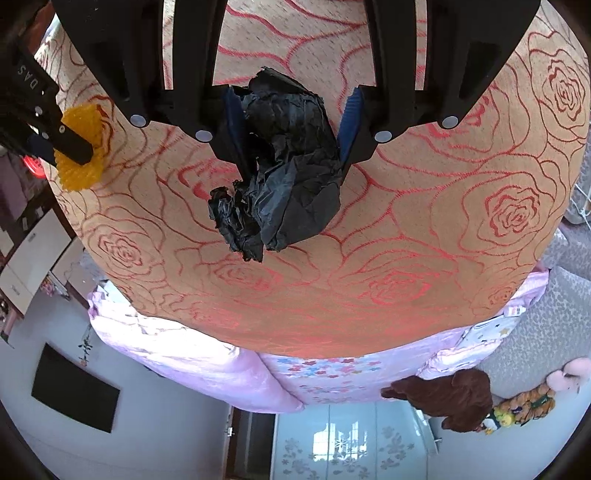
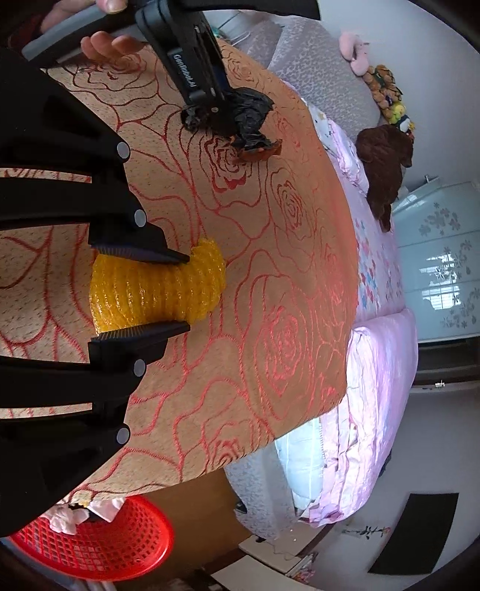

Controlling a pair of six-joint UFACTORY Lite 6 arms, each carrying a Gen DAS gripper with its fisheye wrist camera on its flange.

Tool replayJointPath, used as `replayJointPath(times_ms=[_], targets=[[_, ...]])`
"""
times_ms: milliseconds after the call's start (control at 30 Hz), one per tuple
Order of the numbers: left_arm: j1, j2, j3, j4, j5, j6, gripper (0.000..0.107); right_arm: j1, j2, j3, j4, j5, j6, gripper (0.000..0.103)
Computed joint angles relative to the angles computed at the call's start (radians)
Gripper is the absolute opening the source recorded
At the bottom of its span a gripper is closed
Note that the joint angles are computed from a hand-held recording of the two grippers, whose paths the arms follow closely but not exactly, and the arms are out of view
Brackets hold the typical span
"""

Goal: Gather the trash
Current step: 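Carry the black bag and yellow foam net over the red wastebasket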

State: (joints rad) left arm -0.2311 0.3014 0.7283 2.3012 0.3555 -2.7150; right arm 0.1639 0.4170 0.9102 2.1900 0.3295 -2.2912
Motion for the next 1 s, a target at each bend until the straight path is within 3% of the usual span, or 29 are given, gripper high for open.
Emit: replayJointPath(times_ms=[533, 1000], targets=[[-0.223, -0.079, 0.011, -0.204, 0.039, 0.173, 0.040, -0.207, -0.192, -0.130, -0.155, 0.078, 0.094, 0.030], [-0.434, 0.030, 0.223, -0.363, 0.041, 0.359, 0.040, -0.534, -0.274, -0.146, -0.379, 0.165, 0.221, 0.030]])
